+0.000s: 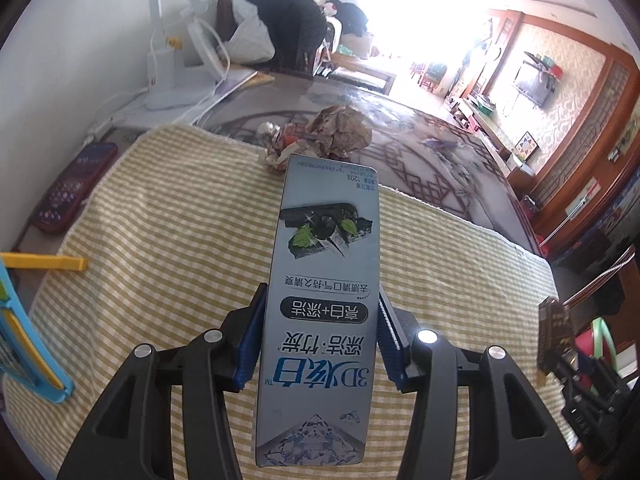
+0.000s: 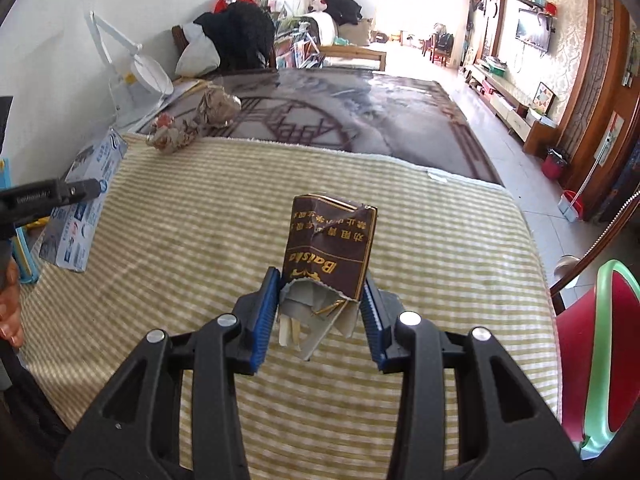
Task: Collect trash
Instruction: 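Carry the brown wrapper toward the bucket with the right tool while the left tool carries the toothpaste box, then drop the brown wrapper into the bucket with the right tool while the left tool drops the toothpaste box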
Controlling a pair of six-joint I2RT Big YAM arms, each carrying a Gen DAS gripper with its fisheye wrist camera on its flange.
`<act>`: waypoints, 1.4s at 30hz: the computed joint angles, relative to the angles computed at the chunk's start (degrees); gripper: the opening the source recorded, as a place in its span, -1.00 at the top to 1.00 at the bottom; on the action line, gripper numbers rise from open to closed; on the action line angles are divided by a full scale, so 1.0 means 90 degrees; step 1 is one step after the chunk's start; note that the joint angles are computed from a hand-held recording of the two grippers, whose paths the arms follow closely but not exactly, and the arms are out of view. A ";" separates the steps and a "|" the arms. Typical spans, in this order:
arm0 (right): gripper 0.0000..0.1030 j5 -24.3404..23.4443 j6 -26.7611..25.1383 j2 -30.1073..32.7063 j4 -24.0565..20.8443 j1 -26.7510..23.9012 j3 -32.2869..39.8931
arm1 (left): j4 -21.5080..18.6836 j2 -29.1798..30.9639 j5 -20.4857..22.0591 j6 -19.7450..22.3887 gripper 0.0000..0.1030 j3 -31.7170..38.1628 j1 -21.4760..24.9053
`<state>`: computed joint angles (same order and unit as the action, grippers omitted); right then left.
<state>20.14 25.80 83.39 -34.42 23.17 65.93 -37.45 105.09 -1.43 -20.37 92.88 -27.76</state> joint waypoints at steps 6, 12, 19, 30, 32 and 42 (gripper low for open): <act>0.25 -0.0001 -0.0049 -0.0352 0.0132 -0.0077 -0.0262 | 0.0136 -0.0207 -0.0298 0.0132 0.08 -0.0201 -0.0336; 0.24 -0.0008 0.0033 -0.0735 0.0212 -0.0247 -0.0566 | 0.0161 -0.0322 -0.0230 -0.0070 0.08 -0.0347 -0.0787; 0.24 0.0095 -0.0048 -0.1407 0.0338 -0.0516 -0.1046 | -0.0001 -0.0222 -0.0079 -0.0149 0.08 -0.0103 -0.1350; 0.24 0.0734 0.0656 -0.3225 -0.0439 -0.2419 -0.2080 | -0.0074 0.0191 0.0698 0.0031 0.08 0.0696 -0.2379; 0.24 0.0548 0.0870 -0.3485 -0.0639 -0.2913 -0.2244 | -0.0212 0.0419 0.0978 0.0028 0.08 0.1067 -0.2581; -0.46 0.1317 0.1827 -0.4210 -0.0994 -0.3837 -0.2602 | -0.1298 0.2025 0.1857 0.0447 0.08 0.3755 -0.3509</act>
<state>31.99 42.25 45.50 -43.37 -11.36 42.50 -49.13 123.32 15.29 -16.35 126.68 -59.34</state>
